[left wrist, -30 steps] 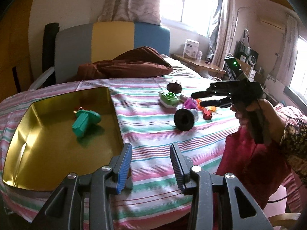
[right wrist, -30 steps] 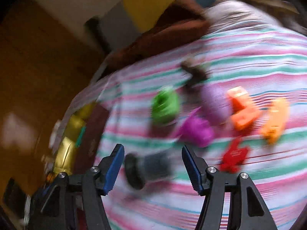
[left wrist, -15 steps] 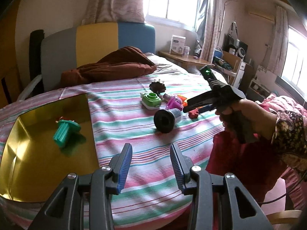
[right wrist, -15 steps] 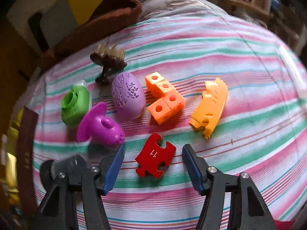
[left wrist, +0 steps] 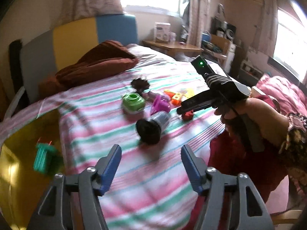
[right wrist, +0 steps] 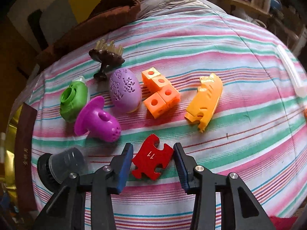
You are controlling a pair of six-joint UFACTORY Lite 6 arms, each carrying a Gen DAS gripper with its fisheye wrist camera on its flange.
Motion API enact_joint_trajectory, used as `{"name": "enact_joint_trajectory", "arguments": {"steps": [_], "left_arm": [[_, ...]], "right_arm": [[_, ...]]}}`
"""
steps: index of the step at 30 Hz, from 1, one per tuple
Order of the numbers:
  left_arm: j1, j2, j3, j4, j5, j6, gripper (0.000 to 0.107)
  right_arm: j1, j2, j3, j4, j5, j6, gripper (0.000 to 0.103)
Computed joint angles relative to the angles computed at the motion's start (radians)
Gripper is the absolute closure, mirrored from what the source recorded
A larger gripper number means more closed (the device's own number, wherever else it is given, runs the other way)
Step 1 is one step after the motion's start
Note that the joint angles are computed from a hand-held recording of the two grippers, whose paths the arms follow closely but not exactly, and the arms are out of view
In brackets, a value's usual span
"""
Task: Organize rigid objects
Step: 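Grasp the red jigsaw puzzle piece with the right tool, then grasp the black-and-clear cylinder with the left tool while the right tool holds the puzzle piece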
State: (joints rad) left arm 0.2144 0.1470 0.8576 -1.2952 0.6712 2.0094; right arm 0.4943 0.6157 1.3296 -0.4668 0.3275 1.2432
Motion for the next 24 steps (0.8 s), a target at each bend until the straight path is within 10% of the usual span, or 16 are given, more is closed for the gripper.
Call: {"name": "enact_joint_trajectory", "arguments": {"steps": [19,24], "left_arm": [[-0.466,0.47,0.421,0.437,-0.453,-0.402,0.041],[-0.426,0.451,0.382,0.313,-0.361,-0.243,0.051]], "right_arm": [[-0.047,-0.048,-0.06,0.125,-0.061,-0.116,0.059],[-0.054,-0.032,-0.045,0.149,-0.07,-0.135,0.059]]}}
